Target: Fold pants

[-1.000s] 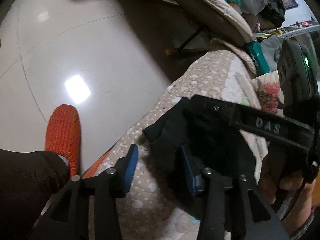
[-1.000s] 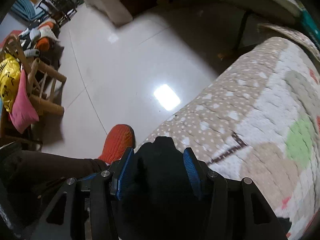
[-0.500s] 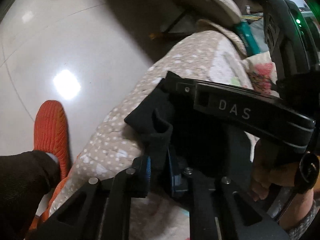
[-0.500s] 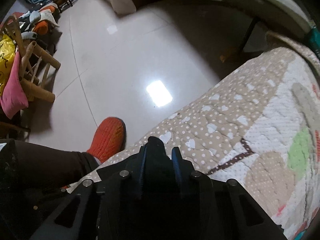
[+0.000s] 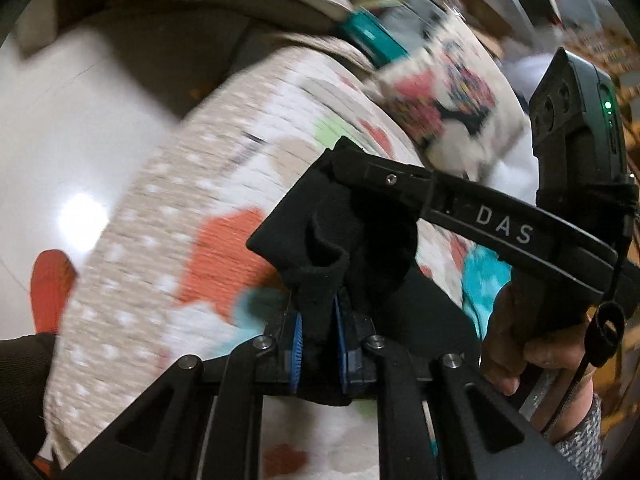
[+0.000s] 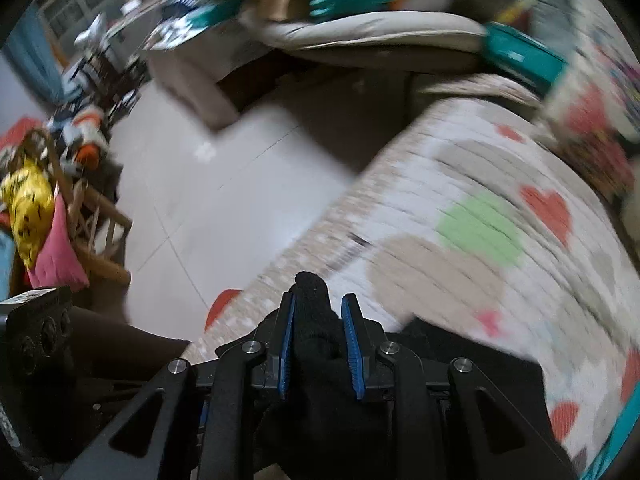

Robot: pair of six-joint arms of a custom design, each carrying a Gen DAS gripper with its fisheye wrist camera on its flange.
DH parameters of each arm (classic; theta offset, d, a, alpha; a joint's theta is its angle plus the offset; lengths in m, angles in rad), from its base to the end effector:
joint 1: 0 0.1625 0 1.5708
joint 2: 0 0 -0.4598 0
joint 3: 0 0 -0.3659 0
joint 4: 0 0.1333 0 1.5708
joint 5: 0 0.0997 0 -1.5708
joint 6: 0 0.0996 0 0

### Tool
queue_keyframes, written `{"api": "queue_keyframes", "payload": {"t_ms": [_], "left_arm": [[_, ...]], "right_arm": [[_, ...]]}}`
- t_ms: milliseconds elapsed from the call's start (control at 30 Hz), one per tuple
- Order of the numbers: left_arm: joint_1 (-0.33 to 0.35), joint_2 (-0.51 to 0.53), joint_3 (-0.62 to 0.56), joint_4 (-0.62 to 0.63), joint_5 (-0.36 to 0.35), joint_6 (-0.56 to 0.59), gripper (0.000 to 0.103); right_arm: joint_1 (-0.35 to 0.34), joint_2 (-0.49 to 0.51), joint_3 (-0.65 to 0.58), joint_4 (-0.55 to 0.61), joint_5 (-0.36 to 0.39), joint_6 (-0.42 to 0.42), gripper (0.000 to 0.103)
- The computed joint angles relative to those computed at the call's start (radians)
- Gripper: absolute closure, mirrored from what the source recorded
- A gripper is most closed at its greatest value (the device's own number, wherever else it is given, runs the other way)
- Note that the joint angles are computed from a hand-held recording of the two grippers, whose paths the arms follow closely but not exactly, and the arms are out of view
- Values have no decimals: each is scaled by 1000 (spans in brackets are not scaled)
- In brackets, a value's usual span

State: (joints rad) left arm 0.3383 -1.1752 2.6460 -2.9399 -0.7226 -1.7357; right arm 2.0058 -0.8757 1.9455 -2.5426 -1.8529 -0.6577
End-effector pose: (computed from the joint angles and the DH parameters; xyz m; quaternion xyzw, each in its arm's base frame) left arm -0.2198 -0.2978 0.1471 -0.2064 0.8868 -0.4054 0.0817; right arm 0.3318 -0.4634 0.0897 0.5197 -0.8413 -0.0638 0.1342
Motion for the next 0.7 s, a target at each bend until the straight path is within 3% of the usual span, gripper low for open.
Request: {"api": "queue_keyframes", "payload": {"t_ms": [133, 267, 367, 433, 533, 600, 633, 700], "left_arm": [[53, 147, -127, -45, -56, 194, 89], [94, 241, -214, -45, -133, 308, 87], [81, 259, -215, -82, -191, 339, 84], [57, 250, -196, -104, -226, 356, 76], [15, 207, -162, -75, -214, 335, 71], [-7, 156, -151, 24, -171, 283, 70], [-15, 122, -145, 97, -147, 229, 70], [3, 83, -148, 182, -127, 154, 70]], "right_arm": [[-98, -100, 45, -26, -3, 12, 78], [-204, -175, 68, -32, -17, 34, 77], [-263, -201, 100, -103, -120, 21, 71], [-293, -211, 114, -178, -203, 46, 44], [-315, -238, 129, -294, -247, 94, 42], [-321, -265, 137, -320, -203, 103, 43], [-321, -288, 142, -305, -141, 107, 44], [-300, -305, 153, -290, -75, 96, 48]]}}
